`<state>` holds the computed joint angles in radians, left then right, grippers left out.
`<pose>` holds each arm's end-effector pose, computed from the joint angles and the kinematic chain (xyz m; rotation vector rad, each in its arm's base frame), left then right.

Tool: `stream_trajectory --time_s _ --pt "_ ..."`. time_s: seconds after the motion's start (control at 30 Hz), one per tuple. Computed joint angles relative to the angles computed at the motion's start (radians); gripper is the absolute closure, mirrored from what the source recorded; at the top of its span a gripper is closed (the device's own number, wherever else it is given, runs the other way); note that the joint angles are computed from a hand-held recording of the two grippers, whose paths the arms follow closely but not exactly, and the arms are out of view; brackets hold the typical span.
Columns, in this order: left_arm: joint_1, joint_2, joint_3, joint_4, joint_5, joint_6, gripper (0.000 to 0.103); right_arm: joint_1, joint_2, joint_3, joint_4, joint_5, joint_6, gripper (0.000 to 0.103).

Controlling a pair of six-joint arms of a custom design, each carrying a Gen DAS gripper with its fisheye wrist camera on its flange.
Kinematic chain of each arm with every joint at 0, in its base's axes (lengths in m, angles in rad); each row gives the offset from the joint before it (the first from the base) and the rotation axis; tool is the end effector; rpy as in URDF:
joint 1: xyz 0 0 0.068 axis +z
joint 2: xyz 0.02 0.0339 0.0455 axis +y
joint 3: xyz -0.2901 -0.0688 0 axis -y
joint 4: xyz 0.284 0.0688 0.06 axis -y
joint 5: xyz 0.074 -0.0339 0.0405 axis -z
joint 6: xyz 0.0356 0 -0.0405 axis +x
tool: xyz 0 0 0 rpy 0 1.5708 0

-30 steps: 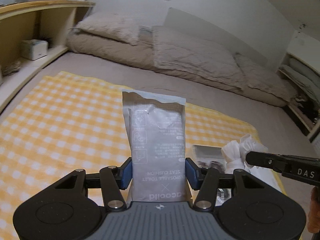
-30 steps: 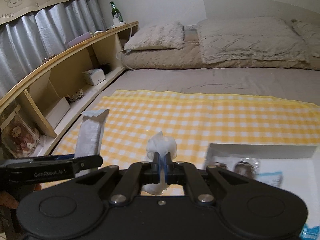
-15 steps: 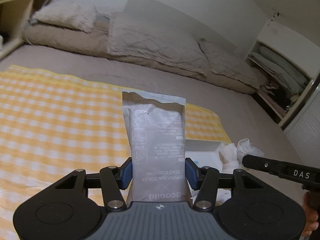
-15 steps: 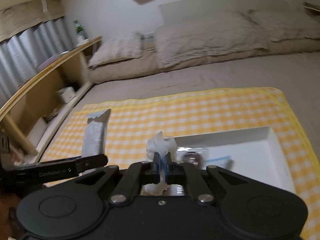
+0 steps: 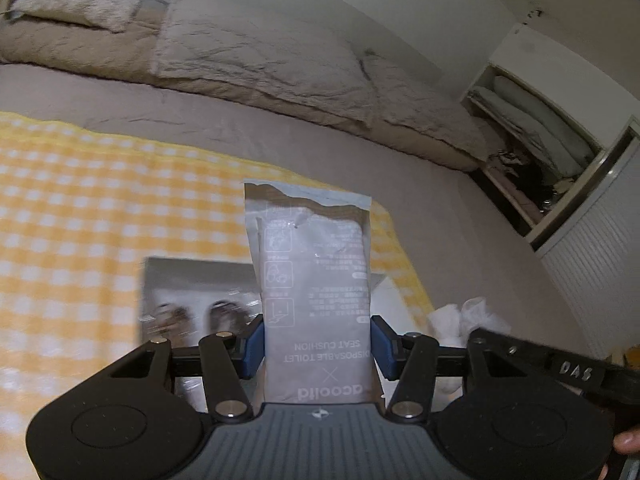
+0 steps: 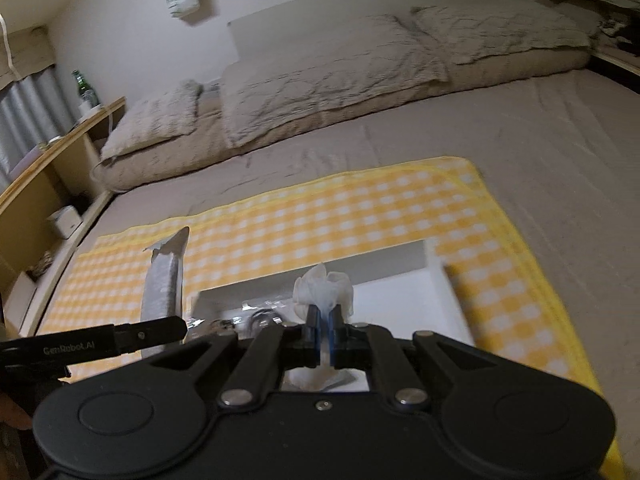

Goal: Organize soft objects
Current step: 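Carry the grey packet and white tissue bundle into the box and release both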

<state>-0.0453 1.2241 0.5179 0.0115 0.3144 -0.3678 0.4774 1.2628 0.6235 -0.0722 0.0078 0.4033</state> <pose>0.2585 -0.0227 0.1786 -0.1992 2.2805 -0.5735 0.2477 0.1278 0.1971 -0.0819 2.3218 0.4456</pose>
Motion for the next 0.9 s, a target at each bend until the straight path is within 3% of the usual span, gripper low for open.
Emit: stream_trajectory --time_s 0.13,0.3,0.4,0.53,0.67,0.9 --pt "-0.094 0.126 0.027 0.136 0.005 -0.090 0.048 -0.062 0.019 0.001 0.005 -0.015 -0.028 0.099" --pt "-0.165 0.338 0.038 0.400 0.084 -0.227 0.048 -0.137 0.016 -0.003 0.014 -0.019 -0.057 0.099" --pt "-0.199 0.464 0.068 0.493 0.112 -0.292 0.048 -0.176 -0.003 -0.013 0.031 -0.004 -0.085 0.099" --pt "-0.226 0.596 0.121 0.534 0.099 -0.330 0.048 -0.234 0.011 -0.021 0.051 -0.036 -0.093 0.099" --pt "-0.226 0.691 0.184 0.495 0.066 -0.321 0.048 -0.250 0.057 -0.011 0.059 -0.050 -0.104 0.099" --pt "-0.209 0.721 0.225 0.440 -0.002 -0.257 0.048 -0.229 0.114 0.010 0.075 -0.077 -0.134 0.099"
